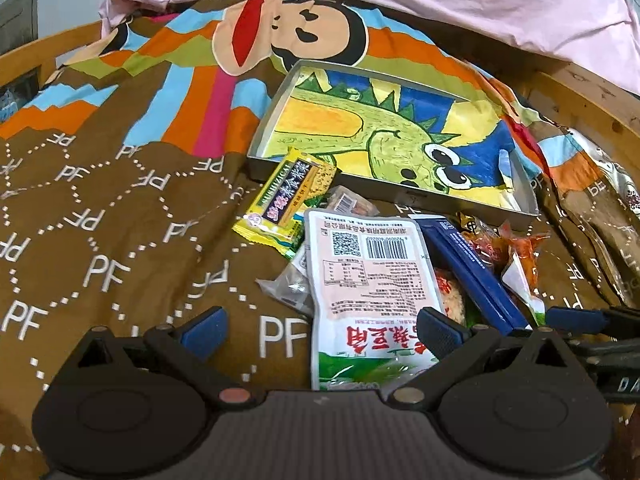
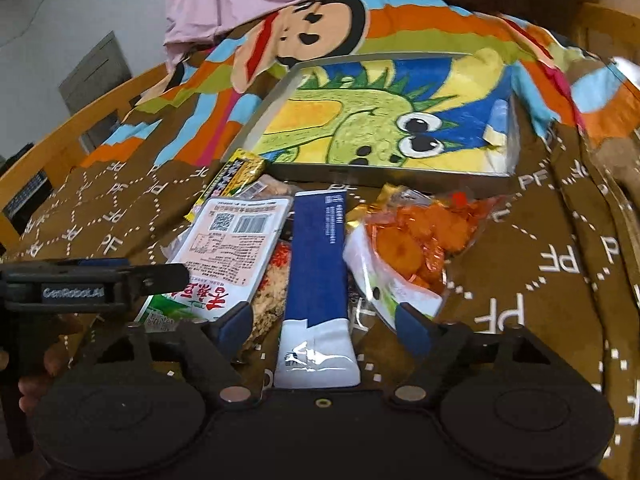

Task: Organize snacks
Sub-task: 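Move left tool to the white tofu pouch while right tool approaches the blue stick package, then close left tool on the white pouch while right tool grasps the blue package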

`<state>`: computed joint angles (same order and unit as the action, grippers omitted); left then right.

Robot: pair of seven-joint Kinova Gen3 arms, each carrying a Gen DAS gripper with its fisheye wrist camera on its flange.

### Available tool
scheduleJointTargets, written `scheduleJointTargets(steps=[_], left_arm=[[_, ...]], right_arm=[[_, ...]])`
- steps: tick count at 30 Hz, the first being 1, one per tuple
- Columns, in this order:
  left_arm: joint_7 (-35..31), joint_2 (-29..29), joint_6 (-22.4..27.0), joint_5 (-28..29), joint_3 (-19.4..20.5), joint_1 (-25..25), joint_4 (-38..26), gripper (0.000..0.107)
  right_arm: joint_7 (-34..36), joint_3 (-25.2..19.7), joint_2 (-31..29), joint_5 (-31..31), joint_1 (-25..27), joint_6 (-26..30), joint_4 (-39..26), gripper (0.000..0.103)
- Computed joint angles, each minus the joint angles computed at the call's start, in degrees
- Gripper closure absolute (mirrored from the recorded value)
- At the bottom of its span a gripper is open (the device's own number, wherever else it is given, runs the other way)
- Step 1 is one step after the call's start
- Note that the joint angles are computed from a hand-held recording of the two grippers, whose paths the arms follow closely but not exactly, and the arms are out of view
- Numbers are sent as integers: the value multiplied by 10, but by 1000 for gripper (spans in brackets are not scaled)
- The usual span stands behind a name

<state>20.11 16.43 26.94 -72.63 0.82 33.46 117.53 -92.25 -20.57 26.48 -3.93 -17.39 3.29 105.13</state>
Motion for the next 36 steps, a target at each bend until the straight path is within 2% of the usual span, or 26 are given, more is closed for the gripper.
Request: scheduleJointTargets(steps=[3, 6, 8, 9, 13, 16, 19, 23, 27, 28, 31, 36], left_arm=[[4, 5, -15, -3, -3, -2, -3, 5], [-5, 12, -22, 6, -5, -3, -12, 5], [-17, 15, -21, 13, -8, 2, -18, 5], [-28, 19, -13, 20, -7, 6, -24, 5], [-43, 32, 31, 20, -8, 36, -42, 5], [-71, 36, 32, 27, -2, 37, -53, 5], [-108, 42, 27, 52, 3, 32, -64, 5], [-161, 58, 32, 90, -5, 41, -81, 5], [-214, 75, 42, 132, -12, 45, -102, 5], [-221, 77, 40, 140, -18, 47, -105, 5], [-239, 77, 23, 160, -32, 47, -106, 5], [-296, 68, -23, 227, -38, 23, -96, 5]], right_arm=[[8, 26, 1, 14, -30, -11, 1, 26], [5, 80, 3, 24, -82, -13, -3, 33], [1, 111, 5, 27, -108, -11, -8, 43], [-2, 125, 7, 28, -120, -7, -11, 43], [-2, 138, 15, 39, -133, 3, -22, 45], [9, 164, 18, 61, -160, 24, -33, 62], [29, 192, 8, 96, -186, 45, -36, 64], [59, 169, -3, 114, -156, 56, -26, 64], [67, 133, 3, 91, -119, 84, -44, 64], [66, 137, 5, 91, -123, 87, -48, 64], [76, 122, 11, 83, -109, 91, -54, 63], [93, 110, 16, 74, -97, 96, -59, 63]])
